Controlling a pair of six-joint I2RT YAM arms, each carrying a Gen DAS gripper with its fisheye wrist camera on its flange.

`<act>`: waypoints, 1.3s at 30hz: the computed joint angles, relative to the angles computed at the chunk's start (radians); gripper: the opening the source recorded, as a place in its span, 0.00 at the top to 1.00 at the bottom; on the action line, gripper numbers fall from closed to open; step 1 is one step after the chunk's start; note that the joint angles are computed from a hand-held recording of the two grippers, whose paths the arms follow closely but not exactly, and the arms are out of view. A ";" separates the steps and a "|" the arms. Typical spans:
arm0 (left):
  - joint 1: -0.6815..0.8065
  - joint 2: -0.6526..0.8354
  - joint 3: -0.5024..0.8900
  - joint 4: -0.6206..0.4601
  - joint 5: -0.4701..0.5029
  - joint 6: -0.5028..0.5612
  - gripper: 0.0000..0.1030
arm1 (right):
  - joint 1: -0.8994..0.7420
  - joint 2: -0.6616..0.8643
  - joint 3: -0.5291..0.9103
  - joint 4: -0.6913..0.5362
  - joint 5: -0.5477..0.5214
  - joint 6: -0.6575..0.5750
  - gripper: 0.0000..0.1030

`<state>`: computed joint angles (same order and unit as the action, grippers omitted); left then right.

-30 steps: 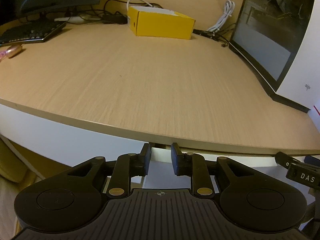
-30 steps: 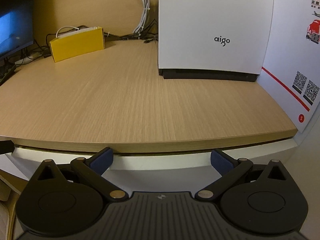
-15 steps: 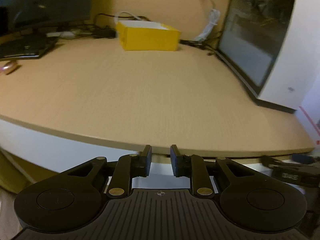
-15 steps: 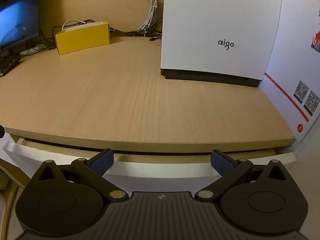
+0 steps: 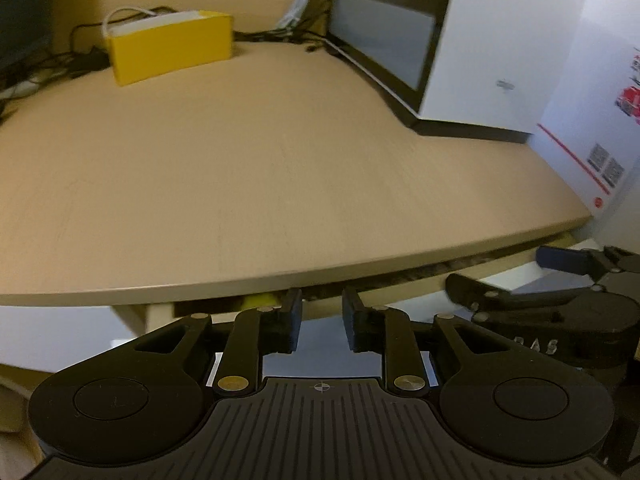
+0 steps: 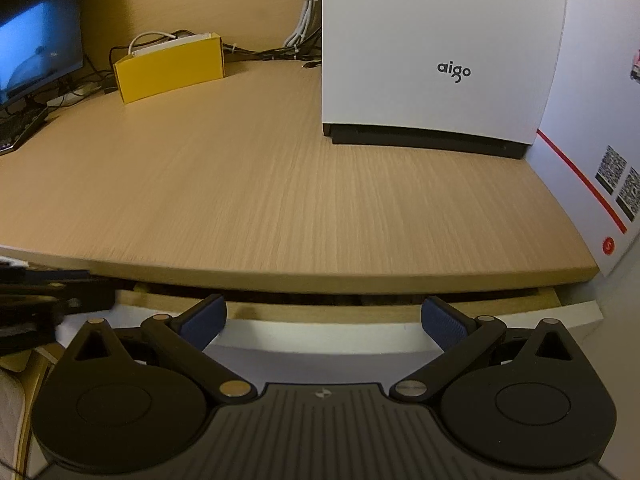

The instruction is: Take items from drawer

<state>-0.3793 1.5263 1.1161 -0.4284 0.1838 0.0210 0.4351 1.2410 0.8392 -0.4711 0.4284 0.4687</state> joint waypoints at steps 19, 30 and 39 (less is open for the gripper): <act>-0.044 -0.119 -0.063 -0.101 -0.044 -0.028 0.74 | -0.112 -0.033 -0.015 -0.058 -0.076 -0.055 0.00; -0.028 -0.266 -0.093 -0.349 0.031 0.045 0.74 | 0.117 -0.383 -0.168 -0.286 0.008 0.126 0.00; -0.051 -0.268 -0.035 -0.458 0.029 0.156 0.77 | 0.355 -0.430 -0.171 -0.469 0.186 0.384 0.00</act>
<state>-0.4299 1.2587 1.0814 -0.8868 0.2131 0.1771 0.7900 0.8105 0.6686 -0.9405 0.6142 0.8531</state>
